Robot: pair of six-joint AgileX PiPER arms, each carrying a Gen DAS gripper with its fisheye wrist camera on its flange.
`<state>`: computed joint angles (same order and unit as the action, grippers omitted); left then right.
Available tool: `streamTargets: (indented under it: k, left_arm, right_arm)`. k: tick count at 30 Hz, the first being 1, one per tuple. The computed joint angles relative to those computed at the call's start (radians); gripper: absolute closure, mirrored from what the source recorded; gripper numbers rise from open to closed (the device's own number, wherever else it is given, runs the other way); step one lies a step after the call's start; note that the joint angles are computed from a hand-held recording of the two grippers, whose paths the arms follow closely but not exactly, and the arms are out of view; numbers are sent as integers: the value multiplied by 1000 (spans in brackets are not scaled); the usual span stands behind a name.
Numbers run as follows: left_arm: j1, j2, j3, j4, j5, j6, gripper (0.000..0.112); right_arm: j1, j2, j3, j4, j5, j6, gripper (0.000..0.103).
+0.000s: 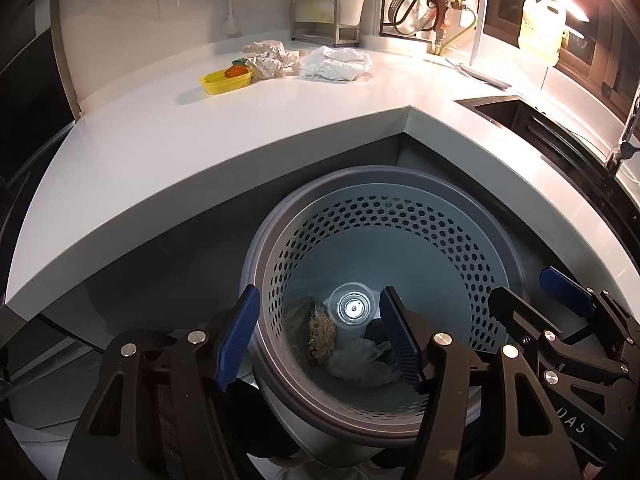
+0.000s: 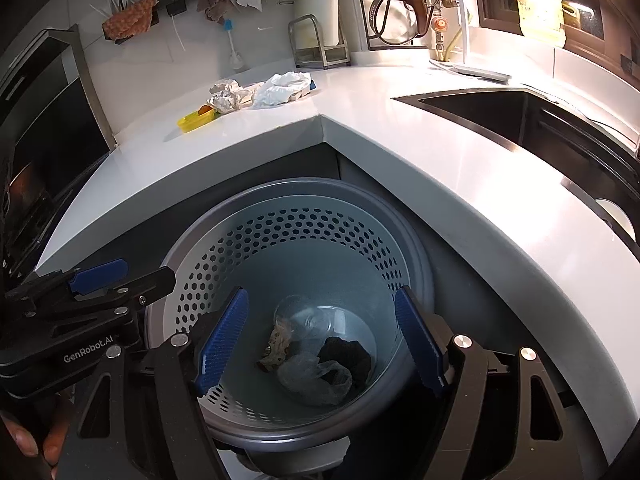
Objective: Collect trash
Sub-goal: 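Carry wrapper and cup over the bin and open both tools to drop them, then move both tools back toward the white tissue and foil on the countertop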
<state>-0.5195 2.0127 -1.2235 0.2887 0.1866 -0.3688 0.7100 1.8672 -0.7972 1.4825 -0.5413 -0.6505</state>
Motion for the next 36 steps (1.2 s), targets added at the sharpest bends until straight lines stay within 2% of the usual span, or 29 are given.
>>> streamTargets:
  k: [18,22,25,28,31,36]
  left_arm:
    - [-2,3,-1,49,-3,-55,47]
    - [14,6,-12,-26,-6,18,44]
    - [23,3,-15,22,-9,-28,43]
    - [42,1,-26,-26,-16,19,41]
    - [62,0,-46,-8,-20,7,38]
    - [104,27,-143,-49,6,53,35]
  right_arm:
    - [-8,-1,-1,-5,6,3,30]
    - [-10,0,-3,-16,7,12,30]
    - [-21,-3,-14,-10,20,-7,30]
    - [-39,-7,-25,-27,30,-7,30]
    - [-69,-6,-48,-50,48,-11,30]
    - [-137,8,-130,-72,85,-68,30]
